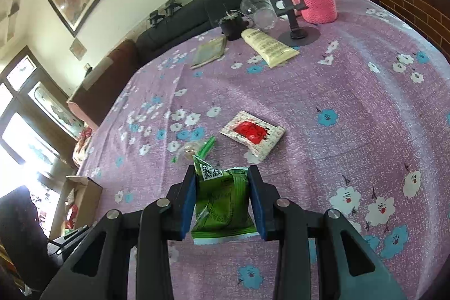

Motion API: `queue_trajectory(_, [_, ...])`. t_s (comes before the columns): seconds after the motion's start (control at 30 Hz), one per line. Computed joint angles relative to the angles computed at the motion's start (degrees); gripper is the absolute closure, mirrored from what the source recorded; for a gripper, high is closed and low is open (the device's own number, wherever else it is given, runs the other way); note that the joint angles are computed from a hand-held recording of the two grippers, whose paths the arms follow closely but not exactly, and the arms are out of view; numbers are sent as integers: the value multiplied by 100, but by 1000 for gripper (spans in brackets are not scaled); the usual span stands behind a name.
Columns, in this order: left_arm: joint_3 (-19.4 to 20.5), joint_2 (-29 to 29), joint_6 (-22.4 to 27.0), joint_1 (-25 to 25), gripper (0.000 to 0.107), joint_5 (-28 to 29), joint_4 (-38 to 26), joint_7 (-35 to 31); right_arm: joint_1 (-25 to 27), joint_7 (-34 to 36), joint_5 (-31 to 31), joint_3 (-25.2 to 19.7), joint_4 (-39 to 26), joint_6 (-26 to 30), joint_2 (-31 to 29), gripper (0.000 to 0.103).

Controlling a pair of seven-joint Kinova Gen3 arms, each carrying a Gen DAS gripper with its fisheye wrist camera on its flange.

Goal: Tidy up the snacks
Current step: 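Grasp the cream wrapped snack with the left tool while right holds the green bag, then carry the cream snack into the box with left while right drops the green bag there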

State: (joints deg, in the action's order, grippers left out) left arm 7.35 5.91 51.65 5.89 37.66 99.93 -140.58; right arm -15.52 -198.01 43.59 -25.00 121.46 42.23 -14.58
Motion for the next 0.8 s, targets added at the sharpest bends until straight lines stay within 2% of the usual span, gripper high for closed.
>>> queue_trajectory(0.13, [-160, -205, 226, -229, 82, 345, 114, -365, 31, -130, 112, -73, 14, -18, -14, 68])
queue_trajectory(0.3, [-210, -156, 394, -275, 82, 379, 93, -439, 29, -332, 220, -126, 43, -28, -24, 68])
queue_trajectory(0.33, [-209, -175, 359, -285, 78, 437, 141, -532, 18, -349, 234, -127, 50, -27, -36, 68])
queue_trajectory(0.4, [-192, -199, 212, -243, 54, 412, 204, -544, 9, -347, 267, -105, 69, -74, -64, 68])
queue_trajectory(0.43, [-179, -190, 132, -209, 36, 370, 220, -498, 12, -348, 262, -85, 91, -119, -79, 68])
queue_trajectory(0.47, [-169, -194, 28, -182, 31, 343, 259, -458, 12, -320, 236, -53, 106, -173, -87, 68])
queue_trajectory(0.57, [-73, -15, -10, -106, 31, 130, 173, -131, 41, -220, 158, -3, 139, -320, -91, 68])
queue_trajectory(0.67, [29, 110, -296, 168, 31, -323, 153, 248, 97, -153, 145, -57, 123, -338, -84, 68])
queue_trajectory(0.7, [67, 140, -375, 247, 34, -513, 146, 402, 113, -143, 158, -88, 110, -312, -79, 68])
queue_trajectory(0.73, [95, 111, -547, 322, 42, -659, 219, 476, 128, -162, 177, -125, 102, -278, -74, 68])
queue_trajectory(0.77, [75, 43, -672, 416, 58, -774, 283, 457, 130, -162, 178, -132, 100, -264, -73, 68])
queue_trajectory(0.8, [124, 15, -704, 404, 68, -861, 297, 477, 131, -160, 175, -128, 100, -260, -67, 68])
